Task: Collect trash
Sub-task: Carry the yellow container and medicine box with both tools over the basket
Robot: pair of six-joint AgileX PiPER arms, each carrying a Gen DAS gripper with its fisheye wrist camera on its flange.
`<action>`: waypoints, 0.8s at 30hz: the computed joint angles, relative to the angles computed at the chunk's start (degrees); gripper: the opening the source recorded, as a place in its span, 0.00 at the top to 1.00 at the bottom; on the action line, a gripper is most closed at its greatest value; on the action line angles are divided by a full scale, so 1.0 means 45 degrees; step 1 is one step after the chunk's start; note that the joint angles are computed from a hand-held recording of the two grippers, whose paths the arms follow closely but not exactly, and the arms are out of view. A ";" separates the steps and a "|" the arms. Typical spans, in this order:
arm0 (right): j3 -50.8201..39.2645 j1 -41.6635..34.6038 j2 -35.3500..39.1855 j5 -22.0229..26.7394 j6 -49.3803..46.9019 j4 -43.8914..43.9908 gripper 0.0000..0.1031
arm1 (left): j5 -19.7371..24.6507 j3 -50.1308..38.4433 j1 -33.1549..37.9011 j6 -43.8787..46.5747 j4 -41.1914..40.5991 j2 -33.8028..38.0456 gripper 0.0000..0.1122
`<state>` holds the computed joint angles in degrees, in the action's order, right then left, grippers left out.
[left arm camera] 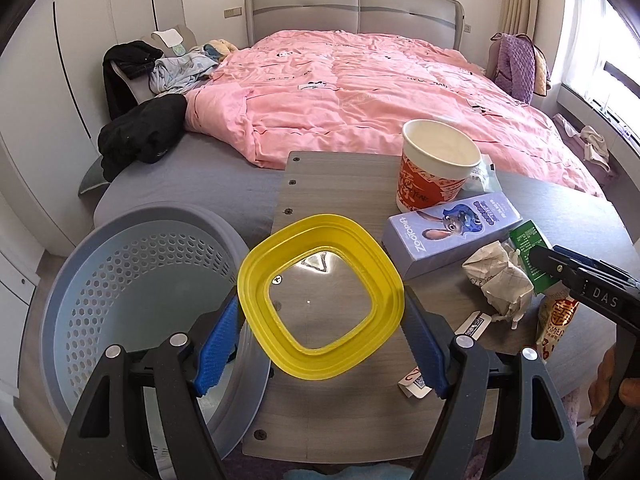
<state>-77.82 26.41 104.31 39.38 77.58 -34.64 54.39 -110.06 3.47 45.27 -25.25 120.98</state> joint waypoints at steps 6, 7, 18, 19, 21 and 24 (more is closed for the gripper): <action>0.0244 0.0116 -0.0410 0.0191 0.0645 -0.0553 0.60 | -0.0010 0.0101 0.0108 0.0133 -0.0229 -0.0149 0.34; 0.0268 0.0163 -0.0487 0.0285 0.0763 -0.0658 0.60 | 0.0013 0.0089 0.0143 0.0168 -0.0280 -0.0160 0.34; 0.0328 0.0677 -0.1077 0.1030 0.1521 -0.1526 0.60 | 0.0149 0.0198 0.0527 0.0557 -0.0842 -0.0406 0.34; 0.0251 0.0801 -0.1103 0.1144 0.1572 -0.1595 0.60 | 0.0182 0.0160 0.0585 0.0592 -0.0912 -0.0415 0.34; 0.0060 0.1047 -0.1125 0.1350 0.1609 -0.1714 0.60 | 0.0251 0.0097 0.0746 0.0700 -0.1080 -0.0434 0.34; -0.0444 0.1390 -0.0939 0.1516 0.1535 -0.1749 0.60 | 0.0340 -0.0023 0.1017 0.0843 -0.1284 -0.0418 0.34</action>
